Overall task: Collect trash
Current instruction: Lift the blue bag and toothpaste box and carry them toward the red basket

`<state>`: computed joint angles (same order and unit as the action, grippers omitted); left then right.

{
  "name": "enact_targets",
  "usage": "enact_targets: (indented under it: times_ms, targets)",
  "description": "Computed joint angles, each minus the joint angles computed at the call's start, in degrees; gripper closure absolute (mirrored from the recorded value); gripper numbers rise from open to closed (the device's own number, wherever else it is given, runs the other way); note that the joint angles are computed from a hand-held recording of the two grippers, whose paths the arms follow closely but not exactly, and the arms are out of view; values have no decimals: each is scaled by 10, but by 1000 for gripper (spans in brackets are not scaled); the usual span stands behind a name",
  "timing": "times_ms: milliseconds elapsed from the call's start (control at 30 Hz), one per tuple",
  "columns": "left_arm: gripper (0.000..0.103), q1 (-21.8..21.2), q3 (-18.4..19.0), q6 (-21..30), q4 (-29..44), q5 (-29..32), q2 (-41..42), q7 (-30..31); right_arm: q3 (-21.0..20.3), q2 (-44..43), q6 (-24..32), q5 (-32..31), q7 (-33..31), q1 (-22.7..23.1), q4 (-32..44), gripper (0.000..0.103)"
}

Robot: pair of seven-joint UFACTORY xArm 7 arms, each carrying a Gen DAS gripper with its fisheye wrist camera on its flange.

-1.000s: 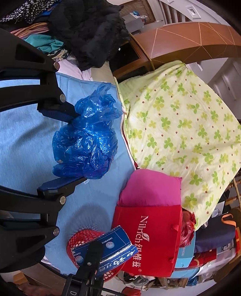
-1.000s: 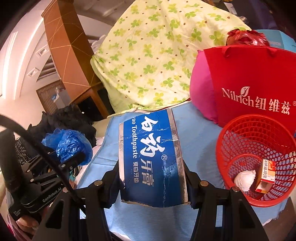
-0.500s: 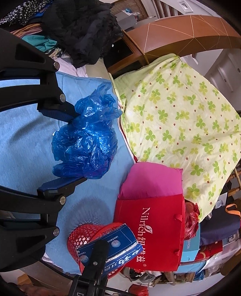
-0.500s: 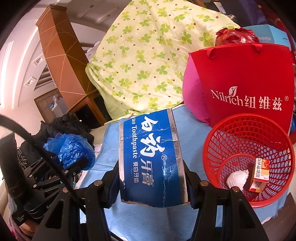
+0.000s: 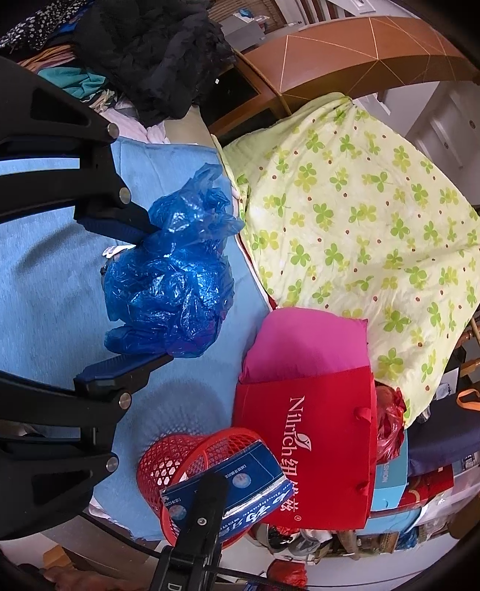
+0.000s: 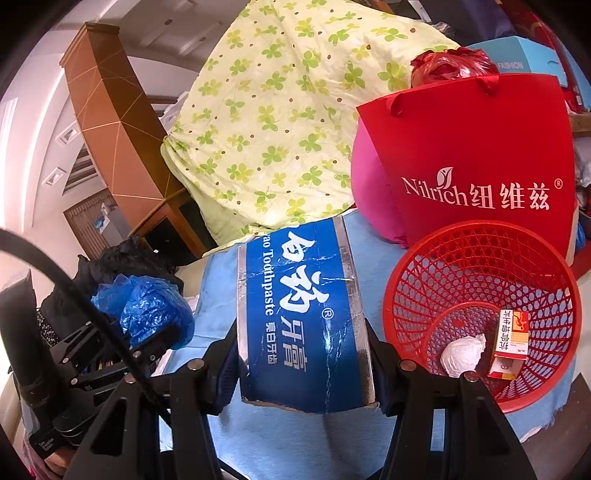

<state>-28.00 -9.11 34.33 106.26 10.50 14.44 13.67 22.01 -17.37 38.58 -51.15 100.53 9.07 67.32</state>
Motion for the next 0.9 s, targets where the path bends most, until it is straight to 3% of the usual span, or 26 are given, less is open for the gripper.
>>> enact_targets:
  times_ms: [900]
  targets:
    - [45,-29,-7,19,10,8,14,11,20,-54,-15,21,30,-41,-53,43]
